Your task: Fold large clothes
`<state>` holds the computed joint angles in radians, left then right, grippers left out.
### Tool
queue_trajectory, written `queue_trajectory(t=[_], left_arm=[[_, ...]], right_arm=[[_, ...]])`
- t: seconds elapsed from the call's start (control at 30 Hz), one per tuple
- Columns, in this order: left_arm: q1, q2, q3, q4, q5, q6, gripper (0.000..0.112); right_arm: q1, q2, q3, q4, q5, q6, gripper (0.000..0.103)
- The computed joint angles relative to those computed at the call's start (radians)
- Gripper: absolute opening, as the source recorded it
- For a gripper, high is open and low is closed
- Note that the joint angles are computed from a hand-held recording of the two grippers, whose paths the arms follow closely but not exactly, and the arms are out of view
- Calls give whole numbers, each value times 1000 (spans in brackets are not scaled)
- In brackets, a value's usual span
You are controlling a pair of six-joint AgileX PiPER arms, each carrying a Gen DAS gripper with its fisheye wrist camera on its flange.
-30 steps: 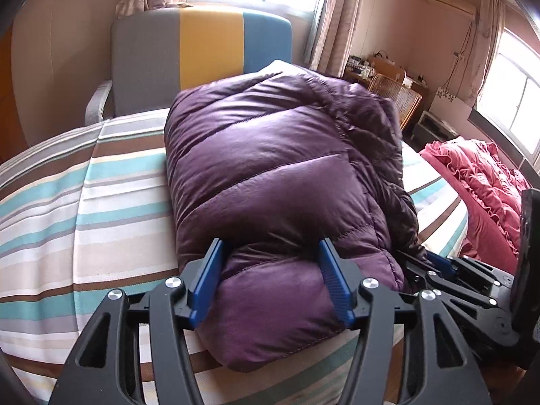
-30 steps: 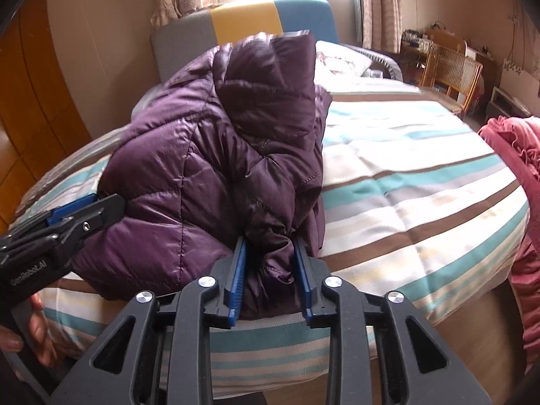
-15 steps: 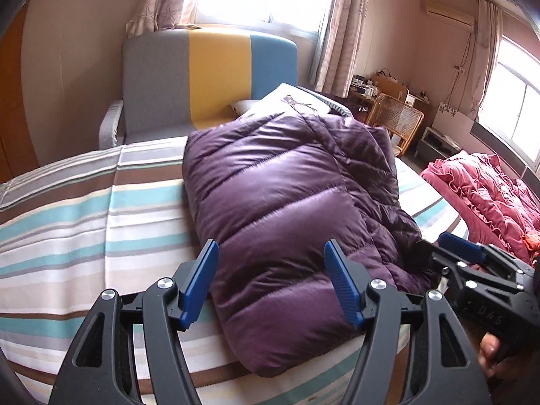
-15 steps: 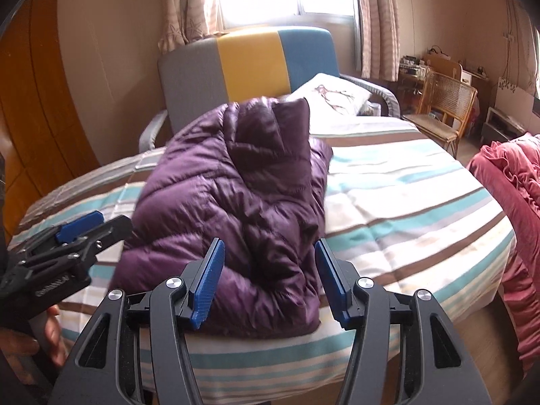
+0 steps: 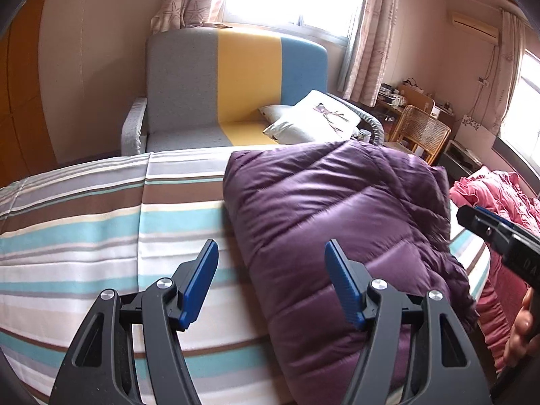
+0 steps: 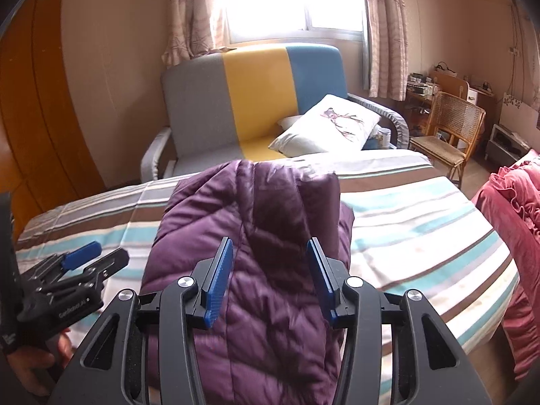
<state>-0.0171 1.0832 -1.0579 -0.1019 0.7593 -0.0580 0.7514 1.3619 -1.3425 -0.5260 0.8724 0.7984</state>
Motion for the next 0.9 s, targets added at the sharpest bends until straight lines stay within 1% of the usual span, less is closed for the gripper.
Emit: queue_trajectory(t=[0.27,0.43,0.6,0.9], left_arm=[[-6,139,-112,35,8,-18,65],[-14,190,-144,23,7,-22,65],[-45,216,-153,42,-3,-38,65],[-104,257,-161,70,-14,-61,65]], right_arm=[[-81,156,-195,69,64,-80,46],[-121,238,-274,100,97,-137,46],[-156,277,-298,130,107,-165,46],[-200,333,-285,156,111,-206,46]])
